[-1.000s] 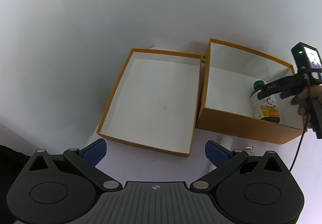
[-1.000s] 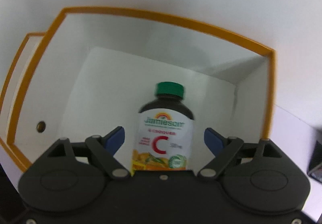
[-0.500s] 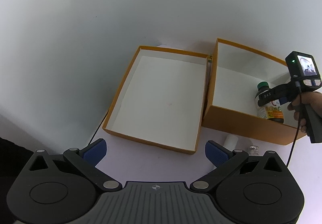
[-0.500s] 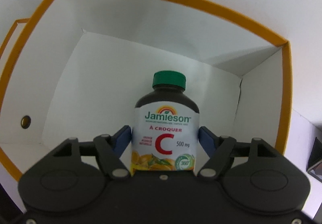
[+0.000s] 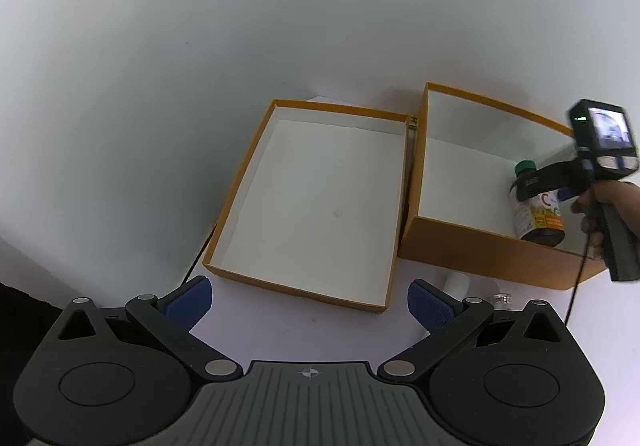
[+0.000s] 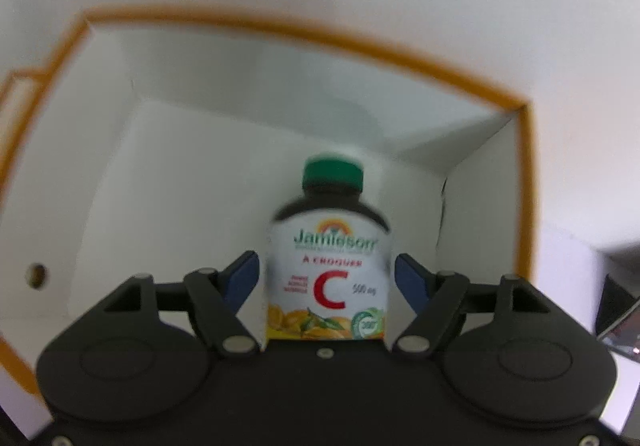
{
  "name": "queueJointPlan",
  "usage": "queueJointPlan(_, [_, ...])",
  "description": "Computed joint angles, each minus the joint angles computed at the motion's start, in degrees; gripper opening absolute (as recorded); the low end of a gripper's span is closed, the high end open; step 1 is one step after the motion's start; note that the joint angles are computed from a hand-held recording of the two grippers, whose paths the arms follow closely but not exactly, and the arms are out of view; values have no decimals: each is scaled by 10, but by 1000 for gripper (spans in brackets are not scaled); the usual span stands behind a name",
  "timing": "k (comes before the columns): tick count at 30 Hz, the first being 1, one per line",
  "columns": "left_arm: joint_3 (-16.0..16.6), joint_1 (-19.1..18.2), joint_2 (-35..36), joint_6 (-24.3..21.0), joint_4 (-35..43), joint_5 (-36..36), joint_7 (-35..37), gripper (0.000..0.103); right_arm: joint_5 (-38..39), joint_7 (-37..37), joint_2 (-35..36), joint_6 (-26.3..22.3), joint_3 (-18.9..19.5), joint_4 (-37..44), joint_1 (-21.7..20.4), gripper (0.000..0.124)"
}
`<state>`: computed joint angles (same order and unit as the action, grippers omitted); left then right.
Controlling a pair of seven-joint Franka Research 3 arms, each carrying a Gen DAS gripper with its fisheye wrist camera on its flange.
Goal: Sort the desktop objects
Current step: 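Lower the bottle onto the box floor and open the right gripper, then withdraw the right tool from the box toward the pill bottle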
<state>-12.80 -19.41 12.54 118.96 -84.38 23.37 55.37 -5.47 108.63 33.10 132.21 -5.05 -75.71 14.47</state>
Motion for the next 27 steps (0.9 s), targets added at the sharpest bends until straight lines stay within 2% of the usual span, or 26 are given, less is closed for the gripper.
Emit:
queueJointPlan(3, [1, 3, 2, -1, -1, -9, -10, 103, 39, -33, -80, 71, 24, -107, -18, 82])
queueJointPlan(6, [1, -1, 13, -19, 14, -6, -11, 103, 86, -67, -146, 93, 43, -179, -29, 83])
queueJointPlan(14, [0, -17, 36, -42, 44, 3, 0, 103, 158, -75, -292, 88, 62, -330, -24, 84])
queueJointPlan(16, [0, -20, 39, -47, 48, 4, 0, 103, 150, -45, -330, 76, 72, -358, -15, 84])
queueJointPlan(22, [-2, -28, 47, -59, 55, -2, 10, 103, 158, -33, -348, 43, 83, -385, -6, 84])
queueJointPlan(27, [-1, -32, 46, -61, 56, 3, 19, 103, 170, -35, -351, 36, 84, -399, -4, 84])
